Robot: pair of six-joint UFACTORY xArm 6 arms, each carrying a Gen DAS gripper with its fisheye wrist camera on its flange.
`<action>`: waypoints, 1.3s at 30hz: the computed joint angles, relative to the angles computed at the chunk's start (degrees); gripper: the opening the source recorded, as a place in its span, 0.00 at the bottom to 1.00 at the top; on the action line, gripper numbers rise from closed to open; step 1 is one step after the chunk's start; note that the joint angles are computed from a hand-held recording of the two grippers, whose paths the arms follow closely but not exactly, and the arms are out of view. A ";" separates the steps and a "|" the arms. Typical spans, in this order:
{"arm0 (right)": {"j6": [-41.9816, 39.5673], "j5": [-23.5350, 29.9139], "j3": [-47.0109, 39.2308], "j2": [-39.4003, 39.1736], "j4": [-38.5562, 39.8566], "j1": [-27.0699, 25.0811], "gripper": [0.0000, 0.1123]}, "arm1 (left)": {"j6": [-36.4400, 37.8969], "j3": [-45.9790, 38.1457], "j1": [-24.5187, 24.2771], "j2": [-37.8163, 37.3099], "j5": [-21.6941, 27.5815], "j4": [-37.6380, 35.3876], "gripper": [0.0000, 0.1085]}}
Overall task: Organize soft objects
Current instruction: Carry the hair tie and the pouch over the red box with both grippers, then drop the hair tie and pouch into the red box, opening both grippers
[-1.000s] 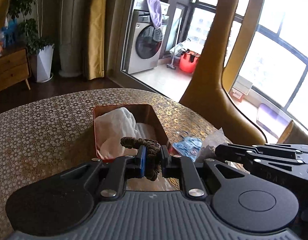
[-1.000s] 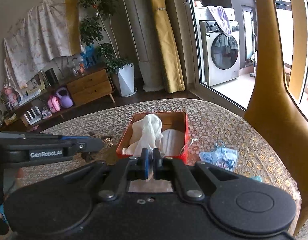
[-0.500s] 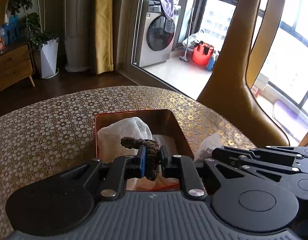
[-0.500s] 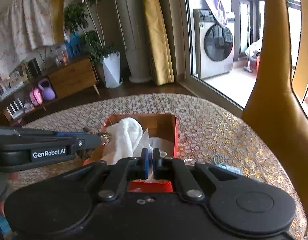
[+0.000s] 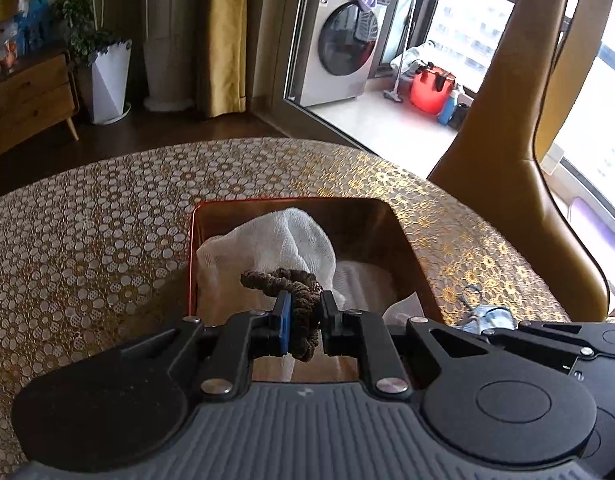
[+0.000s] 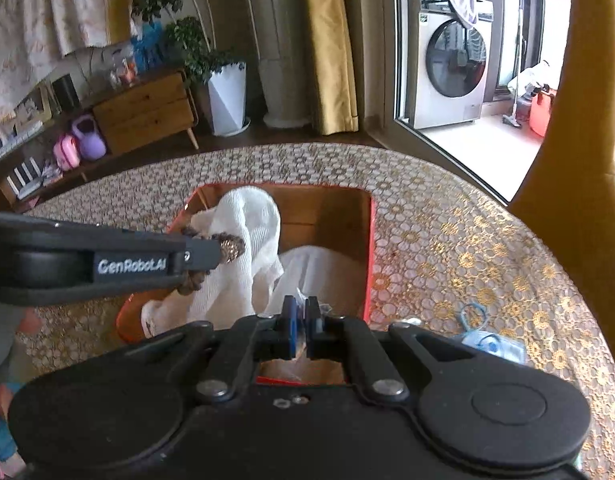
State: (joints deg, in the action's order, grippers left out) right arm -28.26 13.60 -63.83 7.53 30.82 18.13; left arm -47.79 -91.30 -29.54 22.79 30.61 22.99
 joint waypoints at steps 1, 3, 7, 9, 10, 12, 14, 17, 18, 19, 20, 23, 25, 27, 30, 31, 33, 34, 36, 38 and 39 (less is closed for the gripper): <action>-0.02 0.10 -0.36 0.48 -0.10 0.07 0.03 | 0.17 -0.22 0.13 0.39 0.11 -0.26 0.14; 0.54 0.32 -0.59 1.16 -1.16 0.17 0.03 | 0.63 -0.72 0.29 1.07 0.39 -0.81 0.14; 1.81 0.53 -1.75 2.75 -3.08 0.21 0.03 | 1.77 -1.38 0.54 2.27 1.15 -2.24 0.14; 2.40 0.61 -2.12 3.27 -3.70 0.18 0.03 | 2.33 -1.69 0.52 2.74 1.77 -2.74 0.14; 2.70 0.66 -2.40 3.62 -4.14 0.12 0.03 | 2.53 -1.64 0.53 2.87 1.78 -3.06 0.14; 3.44 0.75 -2.65 3.98 -5.20 0.01 0.04 | 2.83 -1.47 0.56 3.04 1.83 -3.78 0.14; 4.50 0.70 -2.83 4.35 -6.59 0.03 0.06 | 2.84 -1.48 0.54 3.30 2.14 -4.35 0.14; 4.75 0.97 -3.21 4.81 -6.37 0.10 0.11 | 2.42 -1.45 0.46 3.49 2.73 -4.51 0.14; 5.72 1.41 -3.39 4.96 -7.23 0.01 0.12 | 2.23 -1.60 0.38 3.58 3.25 -4.42 0.14; 6.17 1.65 -3.27 5.00 -7.58 -0.11 0.13 | 1.81 -1.81 0.26 3.67 3.85 -4.04 0.14; 6.35 1.76 -3.18 5.01 -7.47 -0.19 0.15 | 1.43 -1.84 0.15 3.60 4.17 -3.58 0.14; 5.26 1.41 -2.96 4.98 -6.10 -0.20 0.15 | 0.64 -1.79 -0.16 3.43 4.47 -2.37 0.19; 4.67 1.50 -2.90 4.79 -5.43 -0.20 0.20 | -0.04 -2.11 -0.36 3.58 4.71 -1.85 0.24; 3.26 1.91 -2.95 4.64 -4.16 -0.17 0.24 | -0.81 -1.34 -0.26 3.00 4.08 -1.43 0.35; 2.31 1.48 -2.19 4.00 -3.62 -0.06 0.27 | -3.78 0.94 -0.29 1.19 2.23 1.77 0.67; 2.14 1.52 -2.10 3.80 -3.39 -0.16 0.28 | -5.00 1.58 -0.30 0.61 1.74 3.25 0.67; 1.44 1.45 -1.67 3.13 -2.31 -0.21 0.29 | -4.75 1.54 -0.46 0.22 1.99 3.06 0.67; 0.74 1.40 -1.32 2.78 -1.48 -0.28 0.30 | -4.80 1.62 -0.55 -0.04 2.24 2.98 0.67; 0.80 1.29 -0.64 1.81 -1.22 -0.28 0.32 | -5.59 2.19 -0.81 -0.93 2.60 3.82 0.67; 0.21 1.30 0.05 0.73 -0.61 -0.30 0.36 | -6.12 3.15 -1.02 -2.09 2.60 4.24 0.67; -0.19 1.21 0.56 0.05 -0.24 -0.30 0.36 | -6.45 3.68 -1.15 -2.76 2.70 4.45 0.67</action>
State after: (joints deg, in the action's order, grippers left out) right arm -28.45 14.80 -63.28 7.59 30.57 17.83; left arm -54.24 -87.62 -30.69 20.03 33.31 27.43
